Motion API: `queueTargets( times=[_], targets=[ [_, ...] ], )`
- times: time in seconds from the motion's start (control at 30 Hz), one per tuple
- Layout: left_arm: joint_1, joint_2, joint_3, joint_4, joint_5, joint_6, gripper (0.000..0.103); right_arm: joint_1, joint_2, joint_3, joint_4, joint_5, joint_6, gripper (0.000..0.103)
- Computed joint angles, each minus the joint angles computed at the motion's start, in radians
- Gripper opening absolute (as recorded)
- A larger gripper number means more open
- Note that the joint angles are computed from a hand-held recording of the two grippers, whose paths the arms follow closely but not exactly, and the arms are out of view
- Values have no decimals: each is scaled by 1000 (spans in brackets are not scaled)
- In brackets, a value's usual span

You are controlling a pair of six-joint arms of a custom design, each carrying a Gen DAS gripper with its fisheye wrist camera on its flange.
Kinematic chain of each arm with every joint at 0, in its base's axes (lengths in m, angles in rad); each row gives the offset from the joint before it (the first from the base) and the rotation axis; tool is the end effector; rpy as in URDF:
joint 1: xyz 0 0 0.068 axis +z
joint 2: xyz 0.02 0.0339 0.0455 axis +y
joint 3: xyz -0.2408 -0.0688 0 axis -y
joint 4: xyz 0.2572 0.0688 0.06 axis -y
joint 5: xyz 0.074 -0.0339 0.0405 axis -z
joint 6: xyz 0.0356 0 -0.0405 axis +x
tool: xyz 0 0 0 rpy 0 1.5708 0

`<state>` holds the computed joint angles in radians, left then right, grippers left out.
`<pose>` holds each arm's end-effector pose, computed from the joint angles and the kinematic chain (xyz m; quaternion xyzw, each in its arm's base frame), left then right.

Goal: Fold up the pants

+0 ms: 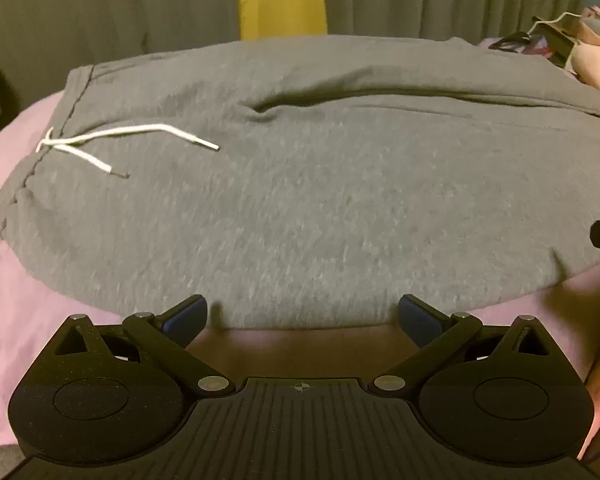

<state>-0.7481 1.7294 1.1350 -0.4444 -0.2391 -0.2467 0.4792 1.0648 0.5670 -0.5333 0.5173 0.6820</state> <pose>0.2695 -0.2386 0.1634 0.2073 0.9358 -0.0234 0.2843 0.1961 0.0821 0.1640 0.1622 0.9201 -0.0648 0.3507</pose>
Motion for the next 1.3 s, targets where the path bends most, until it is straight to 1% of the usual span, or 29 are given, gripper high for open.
queueTargets(
  times=[0.13, 0.17, 0.2, 0.23, 0.33, 0.4, 0.5, 0.57, 1.3],
  targets=[
    [-22, -16, -25, 28, -20, 7, 103, 2, 5, 3, -1, 1, 1, 99],
    [-10, -28, -57, 53, -3, -3, 103, 2, 6, 3, 0, 2, 0, 99],
    [-14, -30, -55, 45, -6, -9, 103, 2, 8, 3, 2, 2, 0, 99],
    [-1, -5, -14, 7, 11, -12, 103, 2, 9, 3, 3, 1, -1, 99],
    [-7, -14, -27, 10, 1, -30, 103, -2, 10, 1, 8, -1, -4, 99],
    [10, -4, -5, -8, 23, -30, 103, -6, -4, -4, 2, -4, -5, 99],
    [15, -3, -4, -10, 34, -33, 103, -13, -16, -10, 1, -7, -9, 99],
    [14, -5, -7, -9, 34, -37, 103, 9, 16, 6, 1, 10, 6, 99],
    [23, 4, 2, -18, 54, -50, 103, 10, 14, 4, 0, 9, 9, 99]
  ],
)
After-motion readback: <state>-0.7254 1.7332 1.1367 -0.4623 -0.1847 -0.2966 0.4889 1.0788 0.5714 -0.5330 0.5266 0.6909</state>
